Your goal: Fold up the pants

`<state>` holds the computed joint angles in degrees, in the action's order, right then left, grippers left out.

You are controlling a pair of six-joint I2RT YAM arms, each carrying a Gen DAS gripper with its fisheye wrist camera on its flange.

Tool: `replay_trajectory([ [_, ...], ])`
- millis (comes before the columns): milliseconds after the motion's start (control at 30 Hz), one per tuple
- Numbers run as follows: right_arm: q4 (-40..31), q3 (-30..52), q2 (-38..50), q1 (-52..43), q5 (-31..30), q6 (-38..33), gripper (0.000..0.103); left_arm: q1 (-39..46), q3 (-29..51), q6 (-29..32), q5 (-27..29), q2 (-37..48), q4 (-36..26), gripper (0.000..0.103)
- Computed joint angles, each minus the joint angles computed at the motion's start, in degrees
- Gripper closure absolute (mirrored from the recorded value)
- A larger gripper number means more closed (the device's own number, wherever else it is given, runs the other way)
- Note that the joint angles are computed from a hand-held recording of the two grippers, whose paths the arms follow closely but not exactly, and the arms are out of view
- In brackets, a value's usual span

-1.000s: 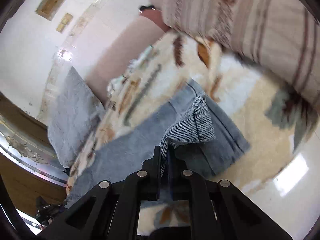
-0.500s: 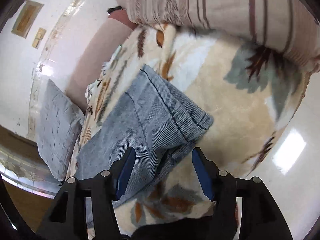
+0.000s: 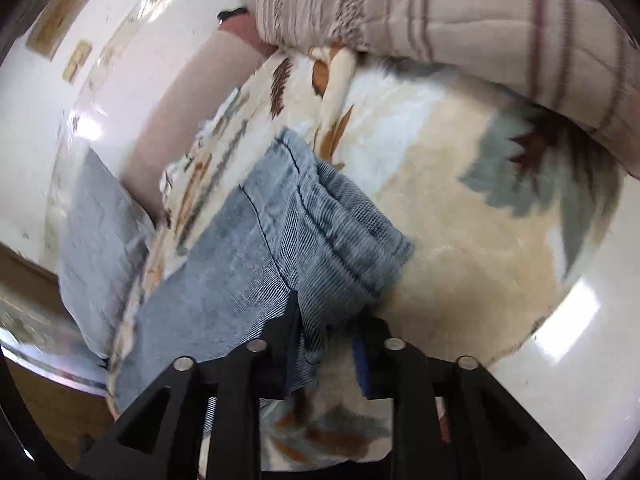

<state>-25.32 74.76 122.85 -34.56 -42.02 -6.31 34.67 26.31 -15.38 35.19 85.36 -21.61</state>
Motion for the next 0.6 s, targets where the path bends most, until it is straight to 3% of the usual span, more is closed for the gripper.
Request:
replay_trajectory([
  [33, -0.95, -0.11, -1.09, -0.69, 0.95, -0.66, 0.064, 1.28, 0.3, 3.2, -0.56, -1.92, -2.95, 0.065],
  [100, -0.4, -1.21, -3.96, -2.39, 2.59, -0.84, 0.063, 3.43, 0.57, 10.62, -1.34, -7.54, -8.62, 0.065],
  [133, 1.17, -2.38, -6.02, -3.7, 2.86, -0.05, 0.063, 6.33, 1.1, 16.6, 0.92, -9.74, -12.73, 0.064],
  [233, 3.99, -3.3, -10.43, -5.3, 2.41, 1.52, 0.062, 12.99, 3.28, 25.87, 3.01, -14.18, -20.12, 0.049],
  [267, 3.05, -1.9, -10.73, -4.58, 1.94, 0.99, 0.062, 13.49, 4.56, 25.3, 1.53, -14.72, -19.84, 0.044],
  [400, -2.47, 2.01, -12.08, 7.76, 0.89, -3.09, 0.047, 10.9, 10.67, 18.05, -1.63, -5.5, -14.2, 0.043],
  [600, -6.73, 12.17, -4.02, 33.45, 5.24, -4.5, 0.046, 6.44, 21.71, 10.44, -4.86, 12.71, -9.88, 0.043],
])
